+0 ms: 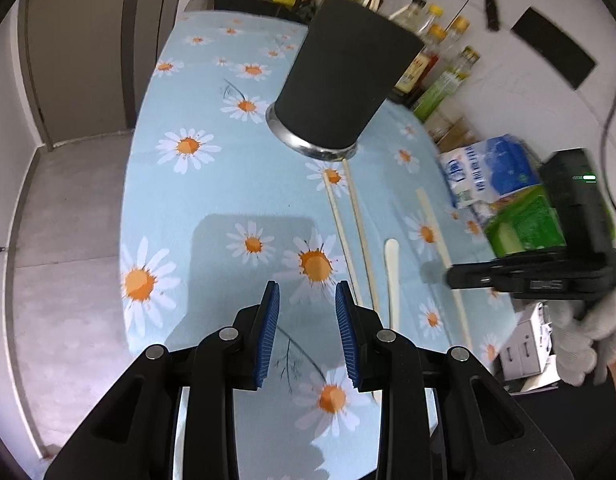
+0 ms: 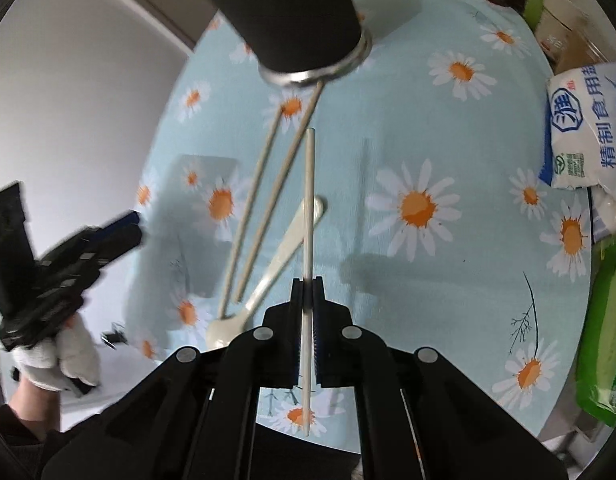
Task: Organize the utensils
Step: 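Lift the chopstick with the right tool while the left tool grasps another chopstick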
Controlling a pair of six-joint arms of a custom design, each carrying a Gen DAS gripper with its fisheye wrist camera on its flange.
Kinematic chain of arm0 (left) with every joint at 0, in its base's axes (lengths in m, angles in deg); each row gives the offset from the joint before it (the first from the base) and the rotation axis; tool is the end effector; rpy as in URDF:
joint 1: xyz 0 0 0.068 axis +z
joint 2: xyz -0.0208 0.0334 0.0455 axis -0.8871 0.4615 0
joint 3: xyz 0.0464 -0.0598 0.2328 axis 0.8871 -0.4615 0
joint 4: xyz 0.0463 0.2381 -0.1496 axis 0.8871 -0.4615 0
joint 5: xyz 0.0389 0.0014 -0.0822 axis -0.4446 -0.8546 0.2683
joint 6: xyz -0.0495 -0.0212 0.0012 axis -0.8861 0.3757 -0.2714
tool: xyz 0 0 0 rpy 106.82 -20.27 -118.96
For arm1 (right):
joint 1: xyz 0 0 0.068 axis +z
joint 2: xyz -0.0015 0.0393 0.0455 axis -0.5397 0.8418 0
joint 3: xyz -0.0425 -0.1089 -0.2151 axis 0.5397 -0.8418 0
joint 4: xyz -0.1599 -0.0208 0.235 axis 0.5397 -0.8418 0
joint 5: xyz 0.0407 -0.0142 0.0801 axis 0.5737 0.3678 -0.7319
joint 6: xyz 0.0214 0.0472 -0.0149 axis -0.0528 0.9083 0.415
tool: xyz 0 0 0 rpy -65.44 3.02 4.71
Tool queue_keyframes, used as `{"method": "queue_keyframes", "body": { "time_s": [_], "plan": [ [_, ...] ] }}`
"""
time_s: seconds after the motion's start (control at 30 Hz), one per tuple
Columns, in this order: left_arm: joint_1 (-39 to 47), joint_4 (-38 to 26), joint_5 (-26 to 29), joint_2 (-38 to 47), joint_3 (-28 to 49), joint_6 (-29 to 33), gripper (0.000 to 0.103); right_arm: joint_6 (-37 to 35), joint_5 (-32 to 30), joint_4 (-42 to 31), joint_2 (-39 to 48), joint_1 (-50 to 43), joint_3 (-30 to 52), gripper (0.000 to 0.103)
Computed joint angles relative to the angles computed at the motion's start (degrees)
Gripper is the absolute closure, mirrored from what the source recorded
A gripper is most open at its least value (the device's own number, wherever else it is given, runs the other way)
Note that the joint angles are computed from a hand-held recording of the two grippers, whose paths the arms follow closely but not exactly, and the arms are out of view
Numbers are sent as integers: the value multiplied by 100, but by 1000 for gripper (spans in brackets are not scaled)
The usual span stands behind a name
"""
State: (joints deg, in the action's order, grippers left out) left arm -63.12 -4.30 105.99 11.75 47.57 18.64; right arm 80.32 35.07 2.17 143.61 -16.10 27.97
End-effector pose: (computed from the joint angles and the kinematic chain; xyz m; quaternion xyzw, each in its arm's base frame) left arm 0.3411 -0.0226 0.2626 0.2368 0.9220 -0.2439 0.1855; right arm 0.2648 0.0899 0.2707 0.0893 0.9705 0.2032 0.0946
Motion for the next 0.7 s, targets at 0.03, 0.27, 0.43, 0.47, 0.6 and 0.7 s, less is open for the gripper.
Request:
{"method": "queue_keyframes", "body": {
  "time_s": [0.03, 0.27, 0.43, 0.47, 0.6, 0.7],
  "plan": [
    [-90, -37, -63, 96, 100, -84, 75, 29, -23, -8, -116, -17, 33, 97],
    [-854, -90, -674, 627, 676, -517, 75, 72, -811, 695, -1023, -867, -724, 97],
    [-1303, -279, -1231, 1160, 1223, -945, 75, 80, -1377, 1085, -1407, -1323, -1133, 97],
    [-1375, -311, -1338, 1235, 1299, -1010, 75, 146, -1408, 1215, -1456, -1314, -1231, 97],
    [-1649, -536, -1776, 1596, 1673, -1222, 75, 79, -1817, 1438, -1627, -1684, -1477, 97],
    [-1798, -709, -2042, 1877, 1964, -1447, 75, -11, -2138, 1496, -1748, -1951, -1636, 97]
  ]
}}
